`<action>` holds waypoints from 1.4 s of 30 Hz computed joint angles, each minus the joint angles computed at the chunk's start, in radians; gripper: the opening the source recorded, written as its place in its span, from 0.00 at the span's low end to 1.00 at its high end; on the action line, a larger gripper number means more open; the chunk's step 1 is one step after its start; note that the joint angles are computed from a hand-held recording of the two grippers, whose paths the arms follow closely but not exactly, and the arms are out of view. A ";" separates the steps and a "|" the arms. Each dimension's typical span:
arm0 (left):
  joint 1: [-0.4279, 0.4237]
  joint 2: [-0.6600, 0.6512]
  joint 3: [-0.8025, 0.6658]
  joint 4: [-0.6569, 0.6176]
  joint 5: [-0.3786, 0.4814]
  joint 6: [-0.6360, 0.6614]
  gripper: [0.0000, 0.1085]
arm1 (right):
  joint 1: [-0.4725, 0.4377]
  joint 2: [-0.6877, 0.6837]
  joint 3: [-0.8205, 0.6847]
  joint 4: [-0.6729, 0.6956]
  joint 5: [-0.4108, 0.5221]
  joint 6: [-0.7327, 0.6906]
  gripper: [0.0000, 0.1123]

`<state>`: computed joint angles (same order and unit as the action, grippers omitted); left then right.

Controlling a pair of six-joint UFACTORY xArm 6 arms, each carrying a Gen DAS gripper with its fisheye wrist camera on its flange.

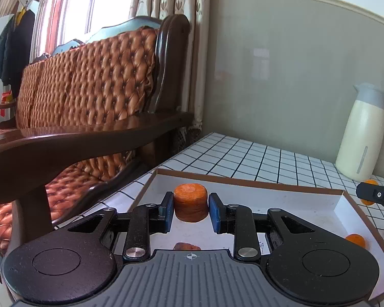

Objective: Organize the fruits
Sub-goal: 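Open both grippers to drop the carrot piece and orange into the box, then move both grippers back toward the remaining fruit on the table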

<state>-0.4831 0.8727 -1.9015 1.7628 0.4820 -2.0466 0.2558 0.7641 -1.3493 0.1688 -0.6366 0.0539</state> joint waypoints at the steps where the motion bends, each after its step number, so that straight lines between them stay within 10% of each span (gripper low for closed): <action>1: 0.001 0.012 -0.017 -0.018 0.002 0.018 0.27 | 0.004 0.006 -0.011 0.022 0.007 -0.020 0.26; 4: 0.007 0.057 -0.081 -0.122 0.000 0.118 0.33 | 0.018 0.016 -0.016 0.100 -0.031 -0.061 0.66; 6: 0.013 0.071 -0.102 -0.182 -0.013 0.162 0.93 | 0.026 0.018 -0.002 0.132 -0.102 -0.066 0.69; 10: -0.017 0.045 -0.079 -0.015 0.066 0.047 0.95 | 0.017 0.008 0.026 0.106 -0.165 -0.030 0.80; 42: -0.084 -0.060 0.088 0.130 0.202 -0.037 0.95 | -0.016 -0.044 0.115 -0.040 -0.168 0.115 0.86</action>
